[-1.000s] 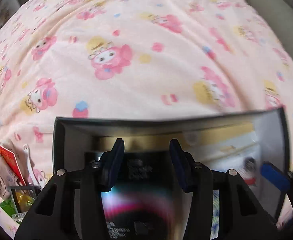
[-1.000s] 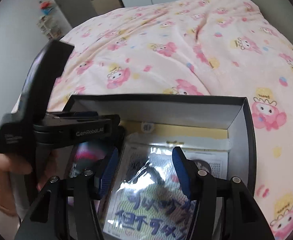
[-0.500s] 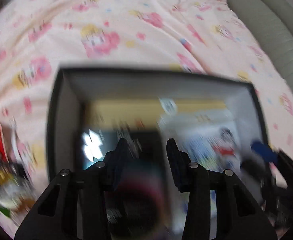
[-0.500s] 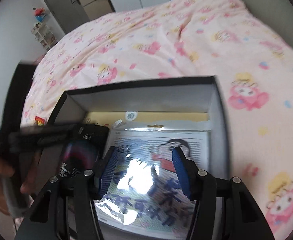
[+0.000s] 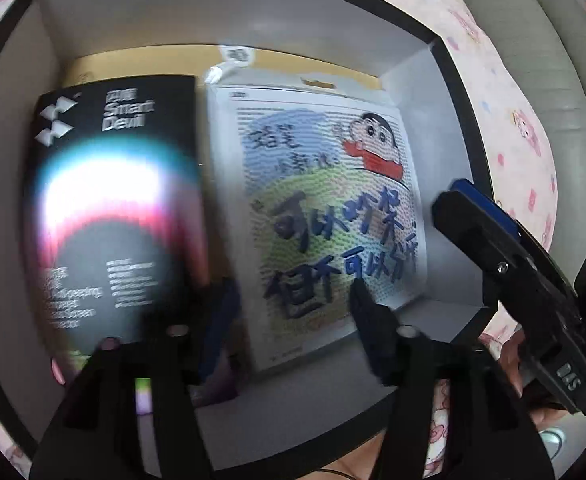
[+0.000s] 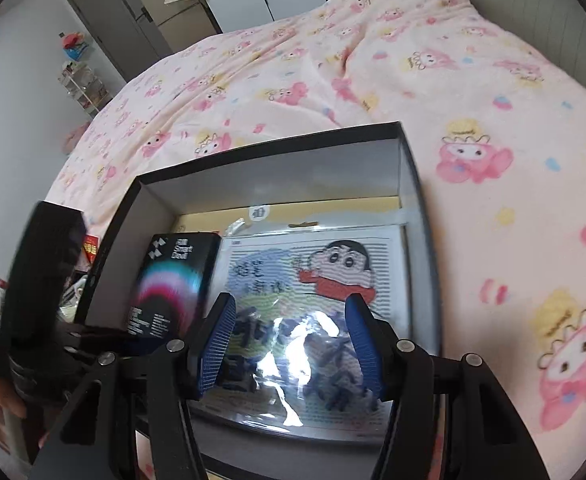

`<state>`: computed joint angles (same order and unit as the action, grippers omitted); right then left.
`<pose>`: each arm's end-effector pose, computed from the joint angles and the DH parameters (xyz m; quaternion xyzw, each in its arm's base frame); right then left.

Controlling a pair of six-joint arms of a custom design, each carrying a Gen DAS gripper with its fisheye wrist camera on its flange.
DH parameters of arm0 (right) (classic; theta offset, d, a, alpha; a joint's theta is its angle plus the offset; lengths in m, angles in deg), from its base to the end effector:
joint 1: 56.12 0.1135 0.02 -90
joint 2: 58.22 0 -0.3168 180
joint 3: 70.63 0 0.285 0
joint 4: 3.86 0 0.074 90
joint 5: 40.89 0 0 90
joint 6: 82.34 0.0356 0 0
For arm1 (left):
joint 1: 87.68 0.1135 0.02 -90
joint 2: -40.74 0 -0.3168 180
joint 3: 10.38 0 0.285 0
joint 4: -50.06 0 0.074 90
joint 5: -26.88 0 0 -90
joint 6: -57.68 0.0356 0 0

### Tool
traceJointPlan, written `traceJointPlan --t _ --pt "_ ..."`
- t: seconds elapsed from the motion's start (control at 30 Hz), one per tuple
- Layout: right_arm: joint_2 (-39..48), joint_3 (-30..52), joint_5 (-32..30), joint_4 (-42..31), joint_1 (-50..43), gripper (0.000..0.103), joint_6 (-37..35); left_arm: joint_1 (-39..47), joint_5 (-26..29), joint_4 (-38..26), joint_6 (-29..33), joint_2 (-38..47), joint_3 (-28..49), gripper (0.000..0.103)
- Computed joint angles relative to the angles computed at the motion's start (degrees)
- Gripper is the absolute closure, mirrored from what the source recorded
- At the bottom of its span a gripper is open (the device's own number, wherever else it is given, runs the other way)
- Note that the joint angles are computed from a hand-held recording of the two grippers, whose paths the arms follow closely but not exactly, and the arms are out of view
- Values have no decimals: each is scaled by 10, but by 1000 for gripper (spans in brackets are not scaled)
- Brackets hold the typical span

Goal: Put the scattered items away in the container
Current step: 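Push the Smart Devil box upright against the box wall, then open the left gripper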

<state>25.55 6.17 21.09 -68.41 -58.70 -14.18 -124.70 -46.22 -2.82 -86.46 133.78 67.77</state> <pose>0.3024 0.0031 0.2939 -0.1985 0.9377 0.2006 0.2028 0.2757 -0.2209 0.2566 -0.1165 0.9640 -0.2371 0.0305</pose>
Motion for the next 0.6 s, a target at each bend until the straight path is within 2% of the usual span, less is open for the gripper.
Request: traceJointPlan --t 0.13,0.23,0.37,0.47,0.53,0.6 --pt "0 -9 10 13 7 50 6 9 -36 -8 5 -27 -4 45" --pt "2 -7 11 19 2 50 10 16 -103 -64 5 -32 7 45" --pt "8 -5 21 28 4 50 18 33 -146 -118 6 -3 27 49" --pt "2 -9 23 28 8 50 10 34 -189 -170 33 58 87 49" --pt "-6 -16 31 34 13 50 8 42 -202 -192 37 94 117 44" --pt "-21 -32 70 60 30 50 9 52 -189 -200 30 113 128 37"
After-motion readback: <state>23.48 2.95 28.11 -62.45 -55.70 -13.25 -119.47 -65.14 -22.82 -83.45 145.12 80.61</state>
